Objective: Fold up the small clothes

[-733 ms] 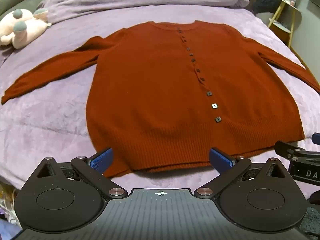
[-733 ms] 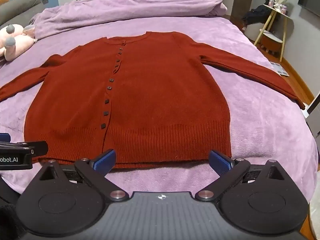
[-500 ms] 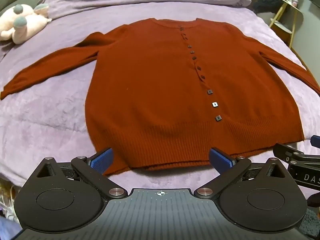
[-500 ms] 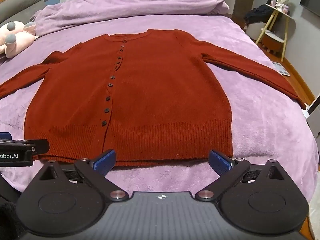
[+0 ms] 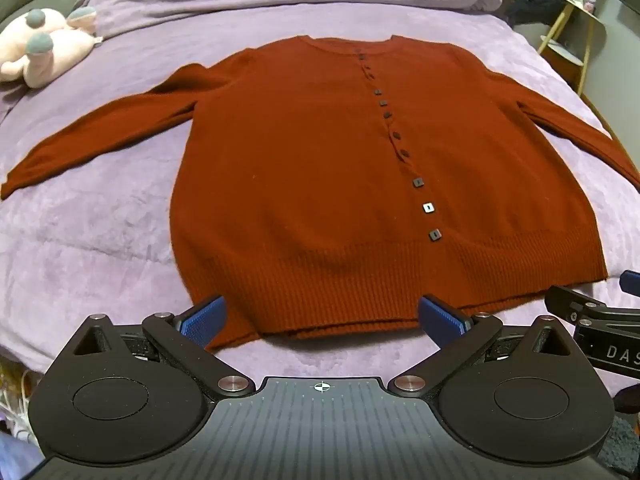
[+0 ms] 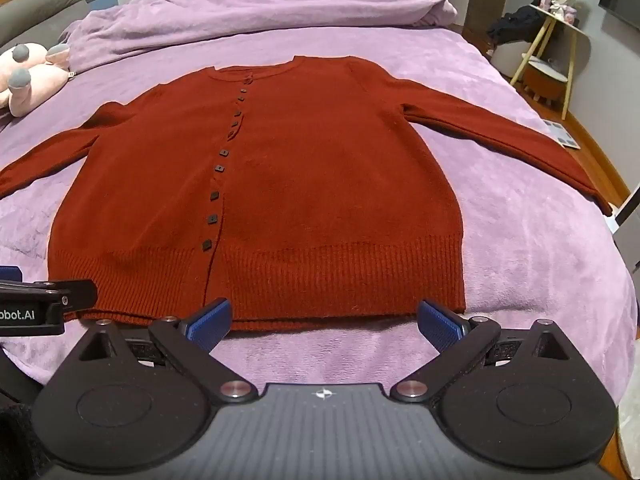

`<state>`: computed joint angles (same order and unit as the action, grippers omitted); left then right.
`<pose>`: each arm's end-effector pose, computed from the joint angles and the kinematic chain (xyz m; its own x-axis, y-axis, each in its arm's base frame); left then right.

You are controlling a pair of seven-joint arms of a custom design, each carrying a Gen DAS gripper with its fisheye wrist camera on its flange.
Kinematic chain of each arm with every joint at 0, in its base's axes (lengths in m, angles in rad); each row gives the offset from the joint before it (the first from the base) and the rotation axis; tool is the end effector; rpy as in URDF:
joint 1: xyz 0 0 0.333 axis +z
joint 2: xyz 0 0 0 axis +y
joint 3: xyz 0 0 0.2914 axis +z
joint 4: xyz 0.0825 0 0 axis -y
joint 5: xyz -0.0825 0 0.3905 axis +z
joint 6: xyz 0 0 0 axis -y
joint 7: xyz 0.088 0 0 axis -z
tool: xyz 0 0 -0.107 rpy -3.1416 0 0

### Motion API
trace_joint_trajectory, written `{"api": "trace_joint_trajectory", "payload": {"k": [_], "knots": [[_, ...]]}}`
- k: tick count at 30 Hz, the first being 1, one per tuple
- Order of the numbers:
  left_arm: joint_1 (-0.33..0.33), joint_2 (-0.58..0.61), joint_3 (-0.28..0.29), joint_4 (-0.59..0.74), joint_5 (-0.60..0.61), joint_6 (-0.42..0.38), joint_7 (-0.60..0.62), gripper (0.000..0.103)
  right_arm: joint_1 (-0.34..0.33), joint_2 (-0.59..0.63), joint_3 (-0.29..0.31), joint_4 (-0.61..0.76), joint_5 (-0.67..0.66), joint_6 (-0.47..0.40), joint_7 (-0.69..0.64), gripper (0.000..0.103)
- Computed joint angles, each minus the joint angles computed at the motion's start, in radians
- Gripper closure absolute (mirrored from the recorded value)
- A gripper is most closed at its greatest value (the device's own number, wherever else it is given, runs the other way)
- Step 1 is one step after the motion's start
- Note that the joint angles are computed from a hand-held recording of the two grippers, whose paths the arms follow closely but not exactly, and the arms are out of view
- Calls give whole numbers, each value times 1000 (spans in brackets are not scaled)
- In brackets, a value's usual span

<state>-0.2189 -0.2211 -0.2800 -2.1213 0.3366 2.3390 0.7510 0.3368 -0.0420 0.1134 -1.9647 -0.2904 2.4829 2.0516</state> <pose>0.4727 -0.2608 0.5240 0.1263 -0.9919 0.0162 -0.8469 -0.1163 -0.5189 0.5363 0.2614 0.5262 0.1459 -0.9892 0.0116 -0.8127 -0.1265 -0.5688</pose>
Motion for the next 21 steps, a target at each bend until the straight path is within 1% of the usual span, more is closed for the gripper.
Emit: {"api": "trace_joint_trajectory", "payload": {"k": [16,21], "knots": [[-5,-6,-4,4,0,-19,2,0,1,-3,0,-2,6,3,-8,4],[-5,8,-2,20,4,-27,4,0,1,-1,0,0,5,1,-7,4]]}}
